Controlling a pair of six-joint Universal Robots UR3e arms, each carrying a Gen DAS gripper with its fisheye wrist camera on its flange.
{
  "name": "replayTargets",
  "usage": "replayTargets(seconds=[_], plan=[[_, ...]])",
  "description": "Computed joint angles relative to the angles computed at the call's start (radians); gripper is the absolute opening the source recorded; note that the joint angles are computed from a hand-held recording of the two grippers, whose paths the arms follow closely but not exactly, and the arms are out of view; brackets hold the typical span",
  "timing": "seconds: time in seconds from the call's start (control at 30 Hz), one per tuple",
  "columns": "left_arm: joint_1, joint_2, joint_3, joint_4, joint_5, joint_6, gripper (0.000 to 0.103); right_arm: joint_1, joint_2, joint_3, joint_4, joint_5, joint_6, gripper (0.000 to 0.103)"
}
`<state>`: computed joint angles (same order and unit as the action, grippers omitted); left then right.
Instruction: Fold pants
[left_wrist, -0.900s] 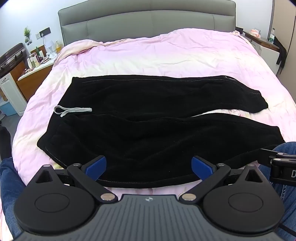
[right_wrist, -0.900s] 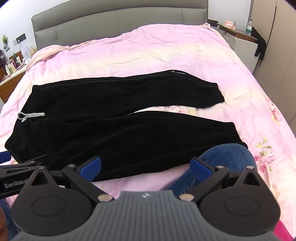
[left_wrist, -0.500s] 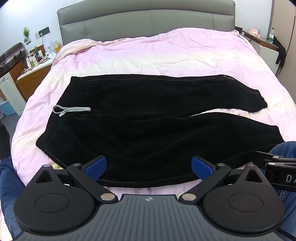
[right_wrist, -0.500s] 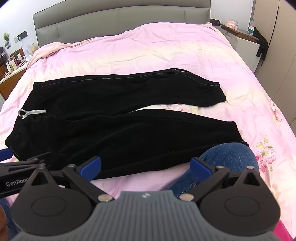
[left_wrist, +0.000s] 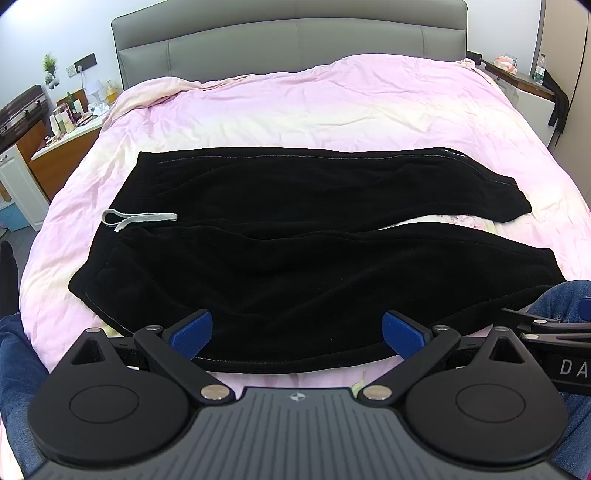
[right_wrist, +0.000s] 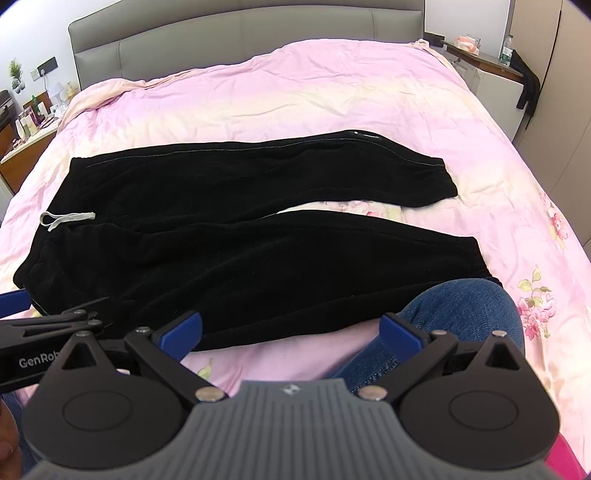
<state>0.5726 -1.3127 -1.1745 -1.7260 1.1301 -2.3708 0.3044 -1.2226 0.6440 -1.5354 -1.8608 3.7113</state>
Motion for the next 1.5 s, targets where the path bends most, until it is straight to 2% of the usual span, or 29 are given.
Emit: replayTargets(seconds=[0.47,1.5], plan=[[-0.009,0.008,-0.021,0.015,0.002,-0.001,0.103,0.0,0.006,-0.013,0.008,-0.003,0.0,0.098],[0.027,-0.013,0.043,-0.047,-0.017,0.026,0.103,0.007,0.019,-0.026,0.013,-0.006,0.007,0.098]])
